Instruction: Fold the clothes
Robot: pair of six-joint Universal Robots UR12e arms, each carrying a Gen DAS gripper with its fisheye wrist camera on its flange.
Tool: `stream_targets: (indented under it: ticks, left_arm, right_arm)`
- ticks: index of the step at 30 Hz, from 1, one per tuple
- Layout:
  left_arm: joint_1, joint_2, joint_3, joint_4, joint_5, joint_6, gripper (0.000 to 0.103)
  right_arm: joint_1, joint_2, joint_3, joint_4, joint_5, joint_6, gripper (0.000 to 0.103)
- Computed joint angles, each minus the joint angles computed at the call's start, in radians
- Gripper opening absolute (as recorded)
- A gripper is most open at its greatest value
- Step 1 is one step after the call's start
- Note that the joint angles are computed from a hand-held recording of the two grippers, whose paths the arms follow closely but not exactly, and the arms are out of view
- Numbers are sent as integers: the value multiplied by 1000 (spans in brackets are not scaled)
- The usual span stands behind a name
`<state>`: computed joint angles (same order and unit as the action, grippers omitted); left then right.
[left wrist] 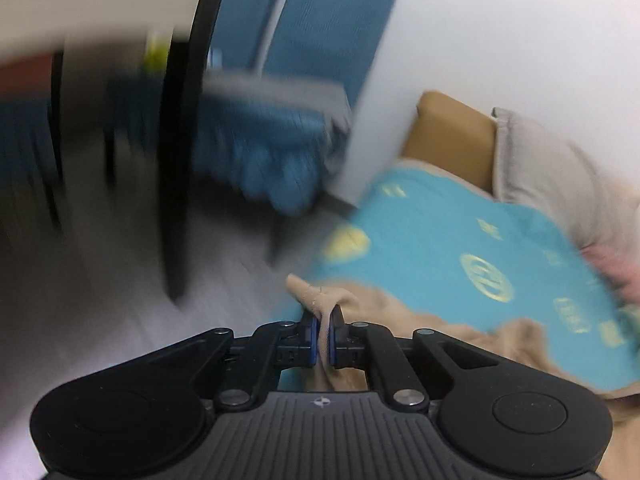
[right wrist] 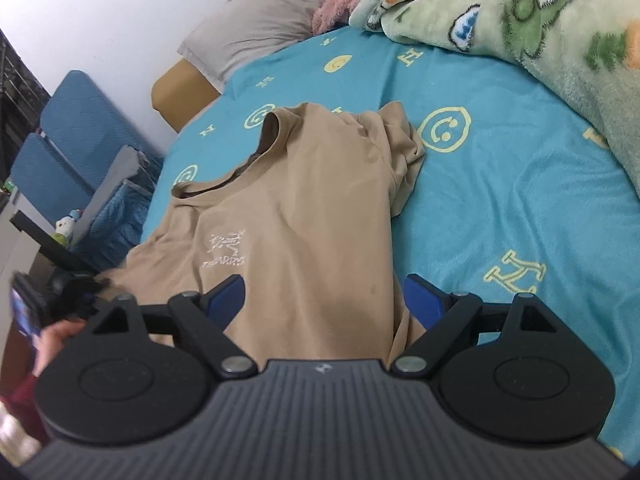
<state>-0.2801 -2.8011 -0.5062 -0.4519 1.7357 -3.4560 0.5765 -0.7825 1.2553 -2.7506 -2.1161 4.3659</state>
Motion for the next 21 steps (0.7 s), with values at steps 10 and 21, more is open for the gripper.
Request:
stream_targets:
  ticks: [10,21]
  left_arm:
    - [-2,30,-57,-23,-3,78,33]
    - [-32,402,-690,359,-158,246,80]
  right_arm:
    - [10,16,-38,53,-96,-84,88]
    - [33,23,-51,-20,-142,-242,88]
